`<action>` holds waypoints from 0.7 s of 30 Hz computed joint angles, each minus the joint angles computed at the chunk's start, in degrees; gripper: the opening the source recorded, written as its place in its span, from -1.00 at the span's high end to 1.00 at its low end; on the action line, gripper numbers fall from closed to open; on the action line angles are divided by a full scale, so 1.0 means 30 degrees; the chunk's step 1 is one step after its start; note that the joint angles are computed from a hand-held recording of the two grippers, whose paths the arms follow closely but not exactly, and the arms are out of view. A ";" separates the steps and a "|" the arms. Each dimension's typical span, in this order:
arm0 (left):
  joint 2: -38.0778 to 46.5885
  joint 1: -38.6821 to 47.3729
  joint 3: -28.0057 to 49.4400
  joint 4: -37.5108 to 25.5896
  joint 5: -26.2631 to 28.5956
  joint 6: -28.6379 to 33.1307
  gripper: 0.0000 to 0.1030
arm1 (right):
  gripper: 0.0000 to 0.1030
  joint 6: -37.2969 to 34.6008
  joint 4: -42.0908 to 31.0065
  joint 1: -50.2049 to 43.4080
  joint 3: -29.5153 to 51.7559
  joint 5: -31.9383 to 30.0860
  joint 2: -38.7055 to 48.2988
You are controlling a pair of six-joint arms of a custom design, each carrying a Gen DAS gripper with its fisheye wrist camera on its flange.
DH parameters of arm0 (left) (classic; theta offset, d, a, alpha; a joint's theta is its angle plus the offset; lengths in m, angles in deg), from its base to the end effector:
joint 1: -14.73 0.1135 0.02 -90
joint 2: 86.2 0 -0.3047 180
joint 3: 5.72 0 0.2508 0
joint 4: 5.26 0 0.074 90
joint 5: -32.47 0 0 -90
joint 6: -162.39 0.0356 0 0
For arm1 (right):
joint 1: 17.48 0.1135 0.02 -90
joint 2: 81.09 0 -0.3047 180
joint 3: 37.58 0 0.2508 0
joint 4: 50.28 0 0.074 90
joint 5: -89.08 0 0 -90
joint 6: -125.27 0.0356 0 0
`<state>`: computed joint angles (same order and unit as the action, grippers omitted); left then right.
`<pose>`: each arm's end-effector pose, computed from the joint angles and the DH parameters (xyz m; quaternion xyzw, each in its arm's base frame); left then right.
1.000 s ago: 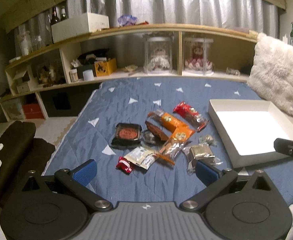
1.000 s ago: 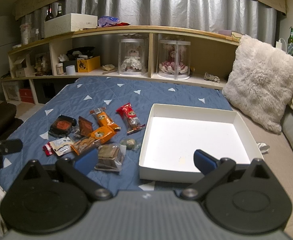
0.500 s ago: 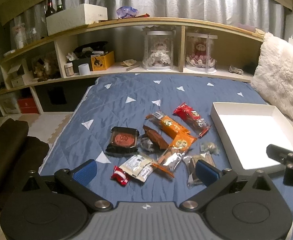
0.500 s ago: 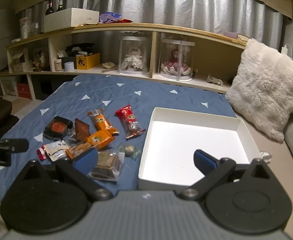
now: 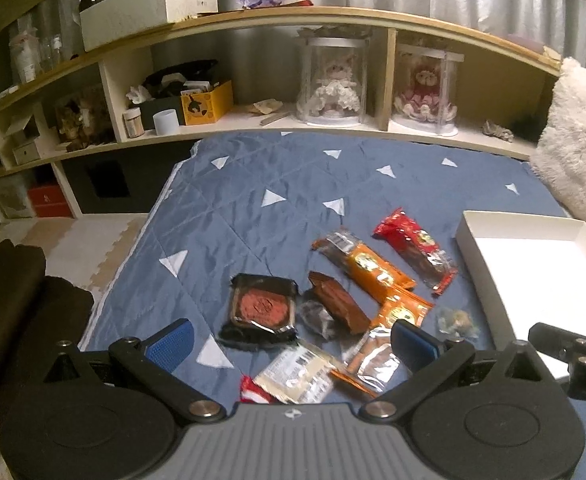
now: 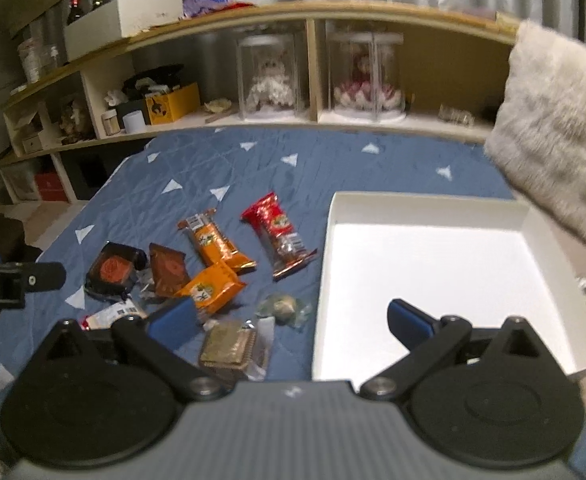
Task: Organize snacks
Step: 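Grasp the white-labelled packet with the left tool while the right tool grasps the clear-wrapped square cake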
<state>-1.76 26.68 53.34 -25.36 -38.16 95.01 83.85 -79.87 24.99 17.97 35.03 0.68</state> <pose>0.2886 0.0490 0.2326 0.1483 0.9024 -0.0377 0.4028 0.2053 0.1596 0.2192 0.1390 0.9030 -0.0071 0.4064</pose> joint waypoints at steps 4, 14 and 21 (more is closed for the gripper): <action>0.1422 -0.0341 0.0846 0.0842 -0.0151 0.0666 -1.00 | -0.99 -0.0813 0.1322 -0.1318 0.0356 -0.1878 0.1012; 0.5923 -0.0615 0.4764 -0.1021 -0.0905 0.1679 -1.00 | -0.67 -0.0046 0.3106 -0.3749 0.1408 -0.6329 0.3872; 0.7220 0.0063 0.5285 -0.0556 0.0839 0.3078 -1.00 | -0.42 0.0751 0.4181 -0.4306 0.1762 -0.8878 0.5368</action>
<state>19.90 26.87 69.19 -27.03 -35.64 104.25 86.10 -67.33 12.07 23.26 8.40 16.79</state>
